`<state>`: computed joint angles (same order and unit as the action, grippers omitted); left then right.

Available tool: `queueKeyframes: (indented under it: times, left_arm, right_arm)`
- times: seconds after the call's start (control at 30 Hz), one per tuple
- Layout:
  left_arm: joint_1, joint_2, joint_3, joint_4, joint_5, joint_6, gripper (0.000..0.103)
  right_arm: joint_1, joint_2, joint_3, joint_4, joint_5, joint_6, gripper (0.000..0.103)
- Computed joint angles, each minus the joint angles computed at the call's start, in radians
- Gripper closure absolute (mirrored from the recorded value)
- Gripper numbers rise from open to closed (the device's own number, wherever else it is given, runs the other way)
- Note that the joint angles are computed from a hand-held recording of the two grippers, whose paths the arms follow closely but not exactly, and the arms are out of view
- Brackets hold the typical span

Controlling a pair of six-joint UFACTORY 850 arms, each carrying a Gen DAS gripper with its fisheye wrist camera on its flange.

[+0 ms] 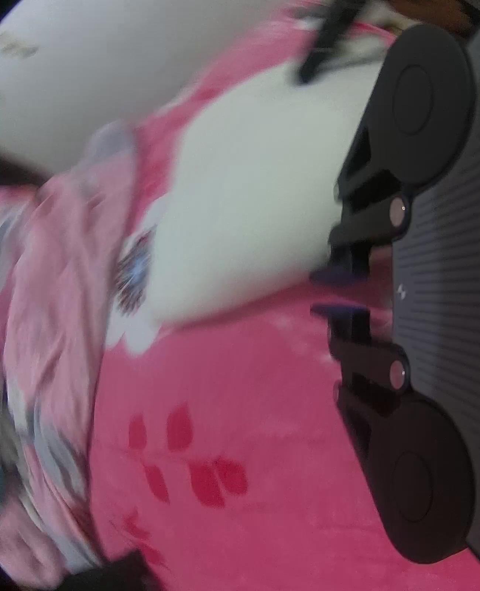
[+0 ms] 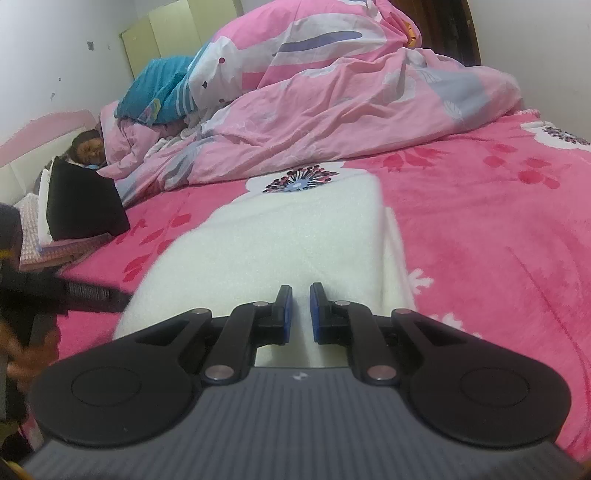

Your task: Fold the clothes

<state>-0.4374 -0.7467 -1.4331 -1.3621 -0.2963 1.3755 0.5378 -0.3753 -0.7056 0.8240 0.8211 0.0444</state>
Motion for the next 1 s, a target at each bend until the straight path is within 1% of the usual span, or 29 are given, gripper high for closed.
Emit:
queueKeyframes:
  times: [0.07,0.13,0.17,0.2,0.27,0.3,0.37,0.43,0.5,0.53,0.6,0.63,0.7,0.73,0.83,0.87,0.9,1.0]
  left_arm:
    - [-0.008,0.031,0.045,0.055,0.014,-0.021,0.103]
    - [-0.004,0.053,0.072,0.170,-0.027,-0.119,0.103]
    - [-0.004,0.064,0.089,0.190,-0.041,-0.123,0.103]
    - [-0.005,0.076,0.108,0.185,-0.049,-0.098,0.103]
    - [-0.004,0.104,0.151,0.120,-0.042,0.012,0.103]
    - [0.006,0.109,0.157,0.106,-0.058,0.033,0.101]
    - [0.045,0.111,0.147,0.092,-0.113,0.018,0.082]
    - [0.070,0.095,0.114,0.039,-0.112,0.031,0.078]
    - [0.087,0.068,0.065,-0.008,-0.109,0.037,0.078]
    - [0.093,0.032,0.007,0.011,-0.134,-0.007,0.077]
    - [0.104,-0.064,-0.142,0.083,-0.190,-0.131,0.077]
    - [0.104,-0.111,-0.215,0.121,-0.201,-0.185,0.077]
    - [0.094,-0.201,-0.360,0.195,-0.192,-0.285,0.078]
    - [0.091,-0.249,-0.439,0.238,-0.201,-0.341,0.078]
    - [0.074,-0.360,-0.622,0.351,-0.224,-0.485,0.078]
    - [0.067,-0.378,-0.653,0.372,-0.227,-0.500,0.078]
    - [0.061,-0.371,-0.643,0.370,-0.226,-0.481,0.079]
    - [0.053,-0.322,-0.560,0.349,-0.238,-0.421,0.080]
  right_arm:
    - [-0.001,-0.001,0.003,-0.009,0.006,0.011,0.095]
    - [0.000,-0.004,0.004,-0.010,0.011,0.012,0.095]
    - [0.000,-0.005,0.003,-0.009,0.012,0.010,0.095]
    - [0.001,-0.006,0.002,-0.007,0.012,0.007,0.095]
    - [0.001,-0.007,0.000,-0.005,0.013,0.005,0.095]
    - [0.002,-0.007,0.000,-0.005,0.013,0.005,0.095]
    - [0.002,-0.008,-0.001,-0.003,0.012,0.004,0.095]
    - [0.003,-0.007,-0.003,0.002,0.008,-0.003,0.095]
    - [0.004,-0.005,-0.006,0.007,0.002,-0.014,0.095]
    - [0.004,-0.004,-0.007,0.011,-0.001,-0.015,0.095]
    - [0.006,-0.003,-0.009,0.019,-0.006,-0.017,0.095]
    - [0.007,-0.002,-0.010,0.024,-0.008,-0.018,0.095]
    - [0.009,-0.001,-0.014,0.036,-0.013,-0.022,0.095]
    - [0.009,-0.001,-0.016,0.041,-0.016,-0.026,0.095]
    - [0.008,-0.001,-0.022,0.049,-0.024,-0.029,0.094]
    - [0.006,-0.001,-0.023,0.048,-0.026,-0.028,0.094]
    - [0.005,-0.001,-0.023,0.046,-0.027,-0.024,0.094]
    - [0.003,0.000,-0.021,0.036,-0.027,-0.010,0.094]
